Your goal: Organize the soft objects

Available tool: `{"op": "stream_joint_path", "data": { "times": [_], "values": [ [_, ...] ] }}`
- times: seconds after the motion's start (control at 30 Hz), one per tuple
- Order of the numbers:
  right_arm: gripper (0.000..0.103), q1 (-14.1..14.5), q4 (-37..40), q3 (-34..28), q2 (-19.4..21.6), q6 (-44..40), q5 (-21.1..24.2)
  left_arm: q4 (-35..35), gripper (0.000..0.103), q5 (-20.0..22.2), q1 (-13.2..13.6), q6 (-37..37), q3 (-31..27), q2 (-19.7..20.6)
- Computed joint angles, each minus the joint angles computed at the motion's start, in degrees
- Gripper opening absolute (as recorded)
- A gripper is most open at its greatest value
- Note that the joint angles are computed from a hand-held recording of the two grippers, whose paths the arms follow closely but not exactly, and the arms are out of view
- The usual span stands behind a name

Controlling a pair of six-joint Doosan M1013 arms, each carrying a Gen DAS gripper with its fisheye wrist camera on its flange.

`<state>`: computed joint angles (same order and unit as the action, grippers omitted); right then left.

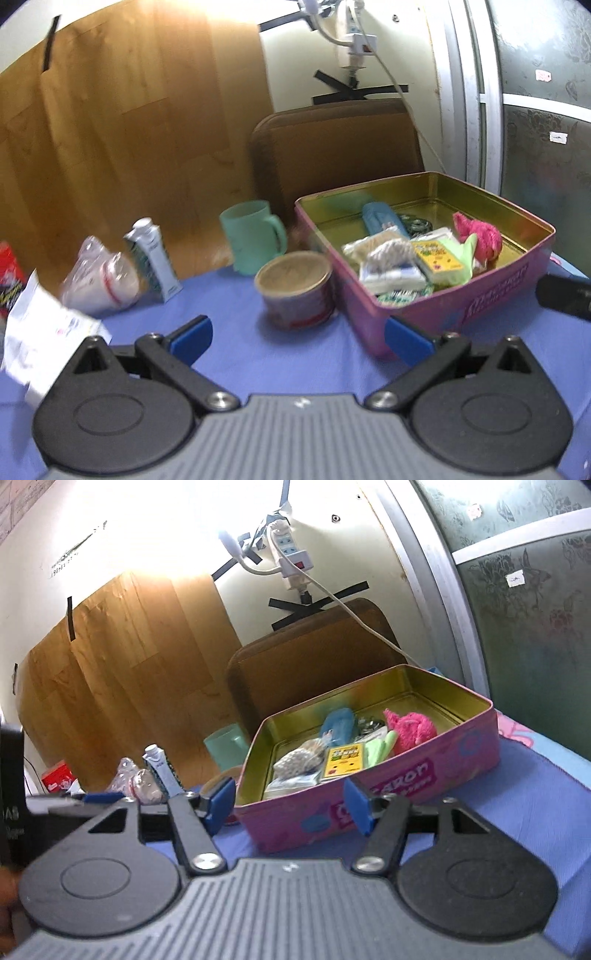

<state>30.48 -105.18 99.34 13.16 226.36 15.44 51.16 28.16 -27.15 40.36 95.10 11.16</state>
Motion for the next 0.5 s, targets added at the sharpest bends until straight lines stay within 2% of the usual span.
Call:
{"op": "stream_joint_path", "data": {
  "times": [0.13, 0.3, 0.5],
  "values": [
    [0.07, 1.36, 2.2, -0.19, -0.2, -1.79, 0.24, 2.66, 0.103, 0.05, 0.52, -3.8, 2.12, -1.44],
    [0.07, 2.44, 6.82, -1.35, 0.19, -6.21, -0.25, -0.01, 0.103, -0.53, 1.7, -3.94, 3.42, -2.79],
    [0.071, 2.41, 10.7, -2.34, 0.58, -10.03, -1.74, -2.6, 0.103, -0.86, 2.49, -3.12, 4.0, -3.46]
  ]
}}
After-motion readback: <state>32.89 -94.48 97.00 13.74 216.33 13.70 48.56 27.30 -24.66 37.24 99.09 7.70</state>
